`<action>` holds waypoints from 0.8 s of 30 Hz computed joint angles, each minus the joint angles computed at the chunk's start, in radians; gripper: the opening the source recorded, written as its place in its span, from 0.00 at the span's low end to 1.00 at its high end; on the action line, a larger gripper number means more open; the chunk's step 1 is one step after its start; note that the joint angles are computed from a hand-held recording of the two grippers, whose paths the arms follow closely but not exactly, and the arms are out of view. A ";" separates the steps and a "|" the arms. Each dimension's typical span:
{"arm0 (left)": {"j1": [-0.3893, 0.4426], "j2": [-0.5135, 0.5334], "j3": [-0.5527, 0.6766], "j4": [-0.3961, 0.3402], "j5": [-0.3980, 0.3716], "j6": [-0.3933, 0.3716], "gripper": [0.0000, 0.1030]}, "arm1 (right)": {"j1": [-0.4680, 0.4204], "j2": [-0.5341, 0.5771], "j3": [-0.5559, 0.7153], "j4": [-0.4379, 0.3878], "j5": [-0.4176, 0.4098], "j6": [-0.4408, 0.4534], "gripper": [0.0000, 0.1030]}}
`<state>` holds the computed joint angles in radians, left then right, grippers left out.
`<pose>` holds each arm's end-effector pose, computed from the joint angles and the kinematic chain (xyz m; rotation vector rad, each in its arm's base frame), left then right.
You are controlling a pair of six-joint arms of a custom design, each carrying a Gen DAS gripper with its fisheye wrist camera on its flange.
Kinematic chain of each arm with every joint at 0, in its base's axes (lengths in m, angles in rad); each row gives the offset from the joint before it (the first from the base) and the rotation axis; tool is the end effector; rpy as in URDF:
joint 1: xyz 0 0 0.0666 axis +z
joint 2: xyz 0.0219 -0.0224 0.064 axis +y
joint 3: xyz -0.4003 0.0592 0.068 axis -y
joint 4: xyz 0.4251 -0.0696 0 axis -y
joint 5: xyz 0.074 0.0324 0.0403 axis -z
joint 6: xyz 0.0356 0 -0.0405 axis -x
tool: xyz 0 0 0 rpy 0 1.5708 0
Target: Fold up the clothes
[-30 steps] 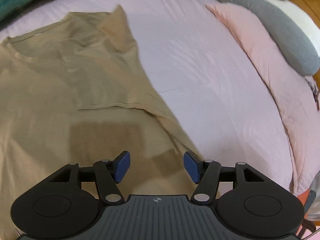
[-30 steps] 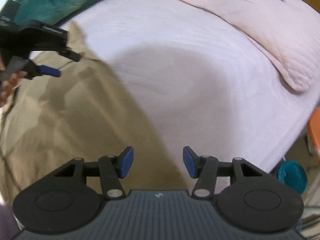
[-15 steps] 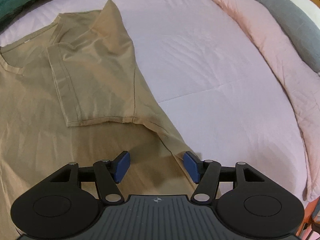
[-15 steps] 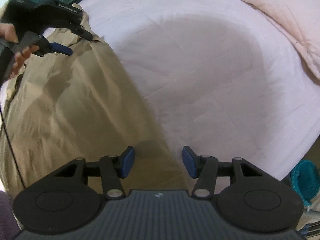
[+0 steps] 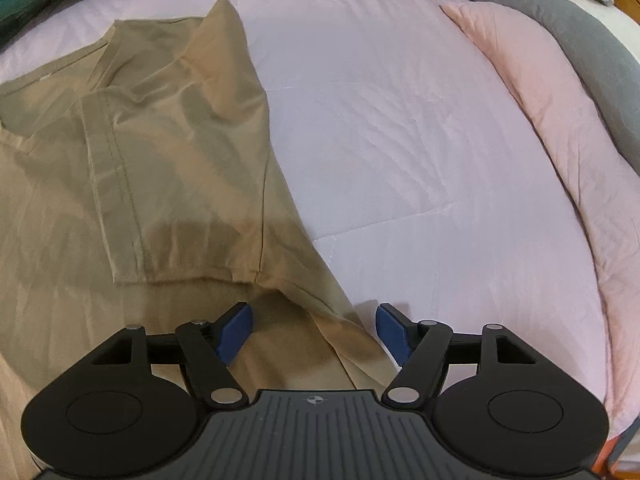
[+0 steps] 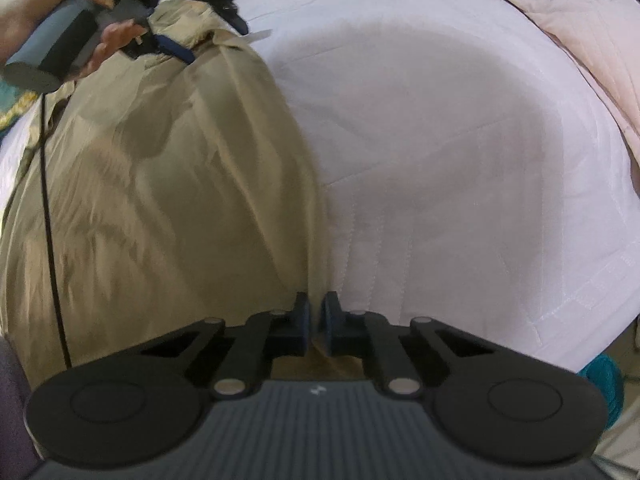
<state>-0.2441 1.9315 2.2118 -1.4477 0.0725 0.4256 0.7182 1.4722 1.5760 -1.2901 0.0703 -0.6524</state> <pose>0.6573 -0.1668 0.4979 -0.2306 2.7610 -0.2811 0.3888 0.3360 0.4781 -0.0726 2.7869 0.2675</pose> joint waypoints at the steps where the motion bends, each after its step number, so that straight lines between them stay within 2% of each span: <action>1: 0.002 -0.003 -0.008 0.016 0.003 -0.003 0.66 | 0.004 0.001 0.008 -0.012 0.008 0.011 0.07; 2: 0.004 -0.005 -0.013 0.031 0.010 -0.004 0.65 | 0.009 0.002 0.015 -0.023 0.016 0.023 0.06; 4: 0.008 -0.013 -0.029 0.062 0.025 -0.022 0.49 | 0.018 0.004 0.032 -0.046 0.034 0.046 0.06; 5: 0.012 -0.017 -0.037 0.074 0.036 -0.024 0.32 | 0.028 0.006 0.043 -0.056 0.050 0.062 0.06; 6: 0.019 -0.025 -0.050 0.085 0.055 -0.011 0.22 | 0.039 0.007 0.054 -0.066 0.071 0.083 0.06; 8: 0.037 -0.047 -0.088 0.119 0.103 0.028 0.15 | 0.062 0.008 0.074 -0.084 0.107 0.127 0.06; 10: 0.052 -0.066 -0.122 0.150 0.140 0.051 0.14 | 0.092 0.019 0.096 -0.108 0.144 0.189 0.06; 15: 0.082 -0.100 -0.180 0.184 0.160 0.011 0.14 | 0.174 0.063 0.146 -0.164 0.228 0.347 0.06; 19: 0.121 -0.117 -0.222 0.219 0.204 0.062 0.18 | 0.223 0.091 0.151 -0.171 0.214 0.378 0.07; 21: 0.129 -0.118 -0.213 0.203 0.215 0.042 0.18 | 0.243 0.103 0.145 -0.179 0.213 0.400 0.13; 22: 0.130 -0.119 -0.205 0.193 0.214 0.025 0.18 | 0.243 0.107 0.150 -0.187 0.205 0.404 0.19; 24: 0.121 -0.127 -0.184 0.171 0.186 -0.029 0.18 | 0.240 0.110 0.158 -0.199 0.184 0.407 0.23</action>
